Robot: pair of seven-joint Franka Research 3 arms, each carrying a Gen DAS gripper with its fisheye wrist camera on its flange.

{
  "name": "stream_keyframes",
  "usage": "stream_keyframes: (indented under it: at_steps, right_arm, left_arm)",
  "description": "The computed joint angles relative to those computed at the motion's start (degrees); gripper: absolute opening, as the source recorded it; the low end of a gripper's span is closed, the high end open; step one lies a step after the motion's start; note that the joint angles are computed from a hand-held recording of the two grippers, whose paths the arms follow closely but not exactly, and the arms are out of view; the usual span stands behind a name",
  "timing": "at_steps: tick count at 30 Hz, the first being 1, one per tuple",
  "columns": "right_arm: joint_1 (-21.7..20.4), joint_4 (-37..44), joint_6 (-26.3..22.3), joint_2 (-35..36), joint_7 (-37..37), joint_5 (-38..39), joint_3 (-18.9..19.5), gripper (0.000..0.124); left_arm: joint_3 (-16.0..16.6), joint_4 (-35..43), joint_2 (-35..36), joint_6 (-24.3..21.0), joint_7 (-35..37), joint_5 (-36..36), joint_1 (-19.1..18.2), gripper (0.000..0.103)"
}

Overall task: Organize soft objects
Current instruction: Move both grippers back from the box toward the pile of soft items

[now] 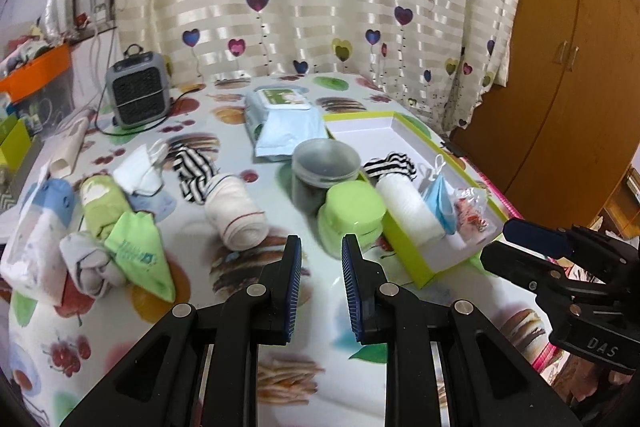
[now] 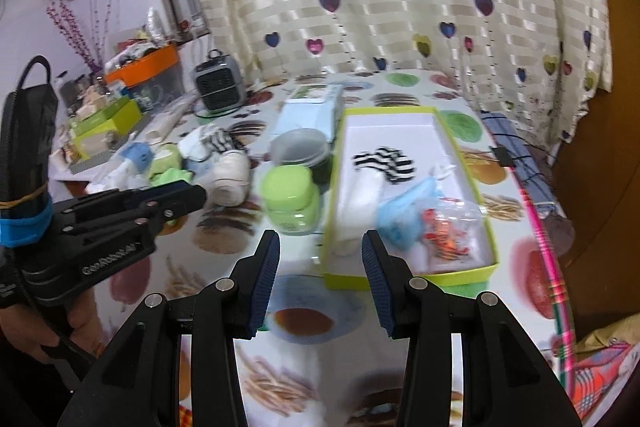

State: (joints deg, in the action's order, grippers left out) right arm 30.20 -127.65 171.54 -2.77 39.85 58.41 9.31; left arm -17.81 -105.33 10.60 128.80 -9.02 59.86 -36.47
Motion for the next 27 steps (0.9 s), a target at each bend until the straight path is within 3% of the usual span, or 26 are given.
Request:
stream_keyframes:
  at_steps: [12, 27]
  right_arm:
    - [1.55, 1.55, -1.39, 1.80, 2.93, -4.66, 1.76, 0.044]
    - [2.56, 5.70, -3.47, 4.52, -1.95, -1.64, 3.79, 0.044]
  left_arm:
    - [-1.61, -7.38, -5.36, -2.39, -5.40, -1.52, 1.40, 0.020]
    - [-3.71, -14.64, -11.40, -2.80, -8.53, -3.40, 4.35, 0.020]
